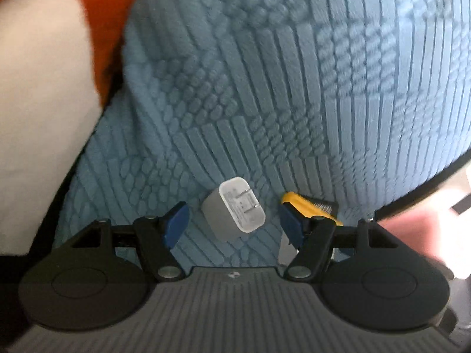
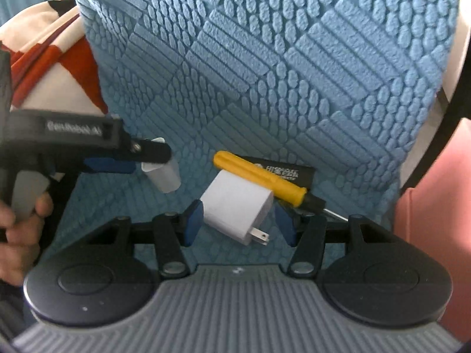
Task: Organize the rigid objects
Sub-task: 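Close the left gripper on the white charger while the right approaches the white adapter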
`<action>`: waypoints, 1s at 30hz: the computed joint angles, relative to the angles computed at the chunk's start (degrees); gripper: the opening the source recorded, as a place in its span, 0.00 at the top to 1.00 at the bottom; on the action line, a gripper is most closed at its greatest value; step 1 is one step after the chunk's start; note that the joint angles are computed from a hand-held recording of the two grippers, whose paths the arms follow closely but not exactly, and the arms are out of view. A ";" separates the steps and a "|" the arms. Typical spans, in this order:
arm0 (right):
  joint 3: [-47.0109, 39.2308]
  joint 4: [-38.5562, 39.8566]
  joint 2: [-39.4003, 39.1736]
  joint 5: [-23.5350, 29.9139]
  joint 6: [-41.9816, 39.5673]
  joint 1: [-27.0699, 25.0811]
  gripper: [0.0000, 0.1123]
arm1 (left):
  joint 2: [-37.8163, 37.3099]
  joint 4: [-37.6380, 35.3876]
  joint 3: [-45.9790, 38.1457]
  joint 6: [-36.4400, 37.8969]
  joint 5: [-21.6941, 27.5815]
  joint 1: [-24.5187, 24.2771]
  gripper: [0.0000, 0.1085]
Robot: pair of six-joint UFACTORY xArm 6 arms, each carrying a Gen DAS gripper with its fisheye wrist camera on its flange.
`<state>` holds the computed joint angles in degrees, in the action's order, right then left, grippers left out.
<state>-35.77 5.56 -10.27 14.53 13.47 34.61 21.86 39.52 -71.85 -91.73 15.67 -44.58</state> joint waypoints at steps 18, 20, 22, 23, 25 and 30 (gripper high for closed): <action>-1.37 9.79 4.51 -2.32 -9.46 2.03 0.43 | 4.14 -3.19 -4.34 4.11 0.95 0.01 0.33; -0.95 5.79 3.72 -1.64 -6.38 1.86 0.44 | 3.77 -0.58 -3.56 1.34 0.10 0.17 0.33; -0.02 3.47 2.46 -0.71 -4.01 1.53 0.44 | 3.75 1.03 -2.89 0.22 -0.51 0.41 0.33; 0.25 3.65 2.10 -0.49 -3.75 1.42 0.45 | 3.84 1.40 -3.06 0.09 -0.24 0.32 0.33; 0.69 3.28 1.40 0.05 -2.55 1.10 0.45 | 5.67 3.15 -4.82 -1.04 0.49 0.04 0.34; 0.66 -0.35 0.55 1.71 -0.41 1.14 0.45 | 8.19 7.99 -9.89 0.89 9.84 -3.05 0.35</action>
<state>-35.11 5.21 -9.72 16.24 13.06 35.75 30.05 47.51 -81.74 -90.84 25.51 -47.62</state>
